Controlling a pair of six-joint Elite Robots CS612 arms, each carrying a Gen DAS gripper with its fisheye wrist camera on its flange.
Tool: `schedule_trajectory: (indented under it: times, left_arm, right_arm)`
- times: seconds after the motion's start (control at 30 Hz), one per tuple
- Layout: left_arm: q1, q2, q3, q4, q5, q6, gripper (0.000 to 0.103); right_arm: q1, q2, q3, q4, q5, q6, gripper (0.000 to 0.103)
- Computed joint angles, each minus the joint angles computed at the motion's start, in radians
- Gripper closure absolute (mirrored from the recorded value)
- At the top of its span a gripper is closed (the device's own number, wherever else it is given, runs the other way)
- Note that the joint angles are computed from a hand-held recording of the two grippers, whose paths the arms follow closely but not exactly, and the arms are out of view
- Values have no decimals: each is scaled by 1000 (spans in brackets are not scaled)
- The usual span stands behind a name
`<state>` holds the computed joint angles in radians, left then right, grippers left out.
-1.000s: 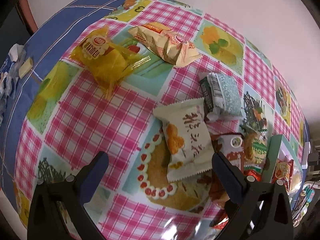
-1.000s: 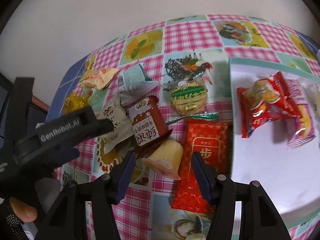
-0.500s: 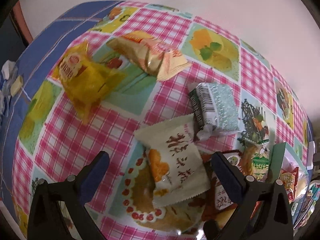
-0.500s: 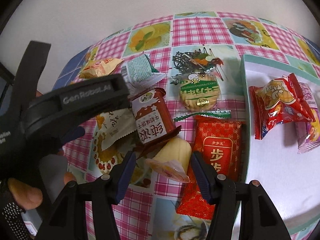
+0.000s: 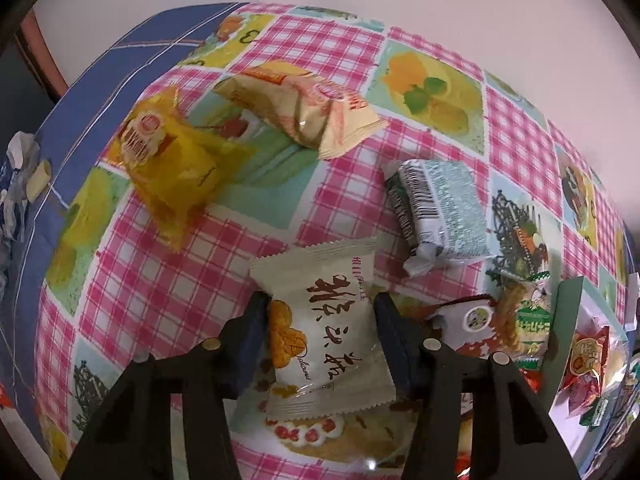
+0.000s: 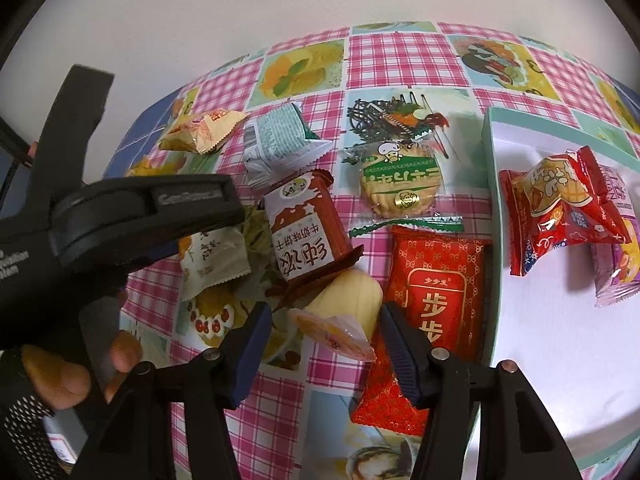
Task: Organize snacks
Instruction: 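Lift the jelly cup and cookie pack and carry them over the tray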
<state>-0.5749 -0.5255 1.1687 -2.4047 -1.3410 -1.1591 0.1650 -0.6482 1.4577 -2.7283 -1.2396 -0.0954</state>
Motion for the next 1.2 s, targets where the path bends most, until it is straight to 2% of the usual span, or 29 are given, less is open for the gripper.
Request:
schedule_trajectory:
  times: [0.13, 0.3, 0.57, 0.73, 0.97, 1.2]
  left_arm:
    - [2, -25, 42, 3, -19, -9, 48]
    - [-4, -41, 64, 39, -39, 10, 48]
    - [-33, -73, 121, 58, -46, -4, 48]
    - [-47, -109, 208, 19, -55, -33, 48]
    - [-55, -133, 262, -7, -52, -53, 47]
    - [-50, -129, 265, -13, -45, -53, 47]
  right_arm:
    - [0, -2, 3, -4, -15, 2, 53]
    - [-4, -5, 11, -14, -6, 10, 53]
    - [12, -3, 5, 6, -43, -17, 53]
    - [29, -1, 8, -23, -100, -39, 52]
    - [63, 11, 9, -85, -214, -94, 51]
    - [70, 16, 15, -126, -244, -112, 48]
